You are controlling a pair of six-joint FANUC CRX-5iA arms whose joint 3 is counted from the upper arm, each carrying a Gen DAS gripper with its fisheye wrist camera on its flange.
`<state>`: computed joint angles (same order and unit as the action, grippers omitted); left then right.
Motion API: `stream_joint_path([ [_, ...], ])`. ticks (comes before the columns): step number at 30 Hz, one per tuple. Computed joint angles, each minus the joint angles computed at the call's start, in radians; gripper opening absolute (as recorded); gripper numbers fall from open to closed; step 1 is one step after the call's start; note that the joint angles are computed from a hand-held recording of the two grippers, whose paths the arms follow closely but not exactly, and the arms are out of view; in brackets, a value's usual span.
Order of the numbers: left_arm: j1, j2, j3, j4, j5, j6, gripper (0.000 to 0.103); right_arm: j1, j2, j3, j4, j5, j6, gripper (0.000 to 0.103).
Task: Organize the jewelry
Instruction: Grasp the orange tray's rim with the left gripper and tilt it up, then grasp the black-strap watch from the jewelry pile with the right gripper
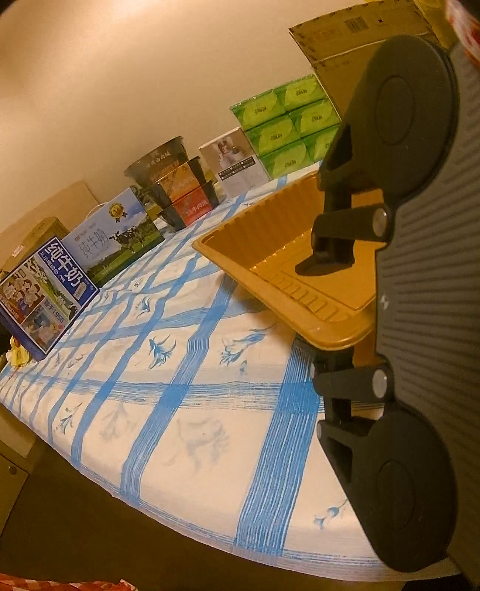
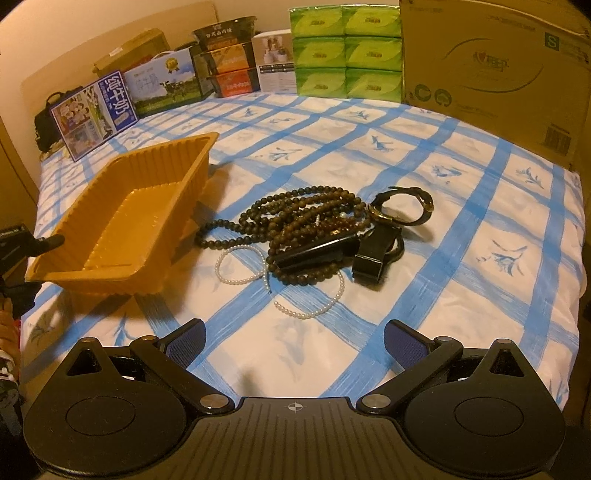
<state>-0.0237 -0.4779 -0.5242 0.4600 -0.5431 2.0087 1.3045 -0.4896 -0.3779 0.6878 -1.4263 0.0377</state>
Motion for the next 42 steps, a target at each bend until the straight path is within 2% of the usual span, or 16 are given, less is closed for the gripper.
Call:
stream_joint_path([
  [5,-0.006,0.014,0.036,-0.064,-0.033,0.043,0.013,-0.012,0.002,-0.003,-0.010,0.013,0.002,0.102],
  [10,-0.019,0.025,0.086,-0.131,-0.084,0.045,0.011,-0.015,-0.015,-0.022,-0.002,0.023,-0.017,0.102],
  [19,-0.096,0.069,0.282,-0.389,-0.213,0.003,0.007,-0.068,-0.052,-0.090,0.059,0.079,-0.026,0.102],
  [22,-0.135,0.088,0.345,-0.477,-0.235,-0.053,0.007,-0.105,-0.056,-0.110,0.071,0.112,-0.005,0.086],
  [24,-0.155,0.097,0.371,-0.517,-0.239,-0.093,0.007,-0.136,-0.058,-0.127,0.083,0.130,-0.014,0.083],
  [28,-0.193,0.104,0.404,-0.589,-0.228,-0.192,0.007,-0.203,-0.050,-0.150,0.108,0.161,-0.027,0.065],
  [29,-0.206,0.104,0.412,-0.612,-0.229,-0.220,0.007,-0.220,-0.046,-0.150,0.103,0.174,-0.018,0.063],
  [33,-0.225,0.101,0.420,-0.640,-0.229,-0.309,0.007,-0.268,-0.032,-0.148,0.078,0.207,0.011,0.057],
  [35,-0.235,0.097,0.421,-0.663,-0.223,-0.343,0.007,-0.279,-0.028,-0.143,0.059,0.211,0.022,0.045],
  [36,-0.237,0.094,0.418,-0.667,-0.217,-0.359,0.007,-0.279,-0.030,-0.145,0.057,0.209,0.018,0.043],
  [40,-0.240,0.095,0.418,-0.672,-0.209,-0.378,0.007,-0.271,-0.049,-0.154,0.054,0.209,0.025,0.024],
  [42,-0.239,0.093,0.415,-0.673,-0.205,-0.393,0.007,-0.257,-0.048,-0.149,0.067,0.182,0.032,0.023],
])
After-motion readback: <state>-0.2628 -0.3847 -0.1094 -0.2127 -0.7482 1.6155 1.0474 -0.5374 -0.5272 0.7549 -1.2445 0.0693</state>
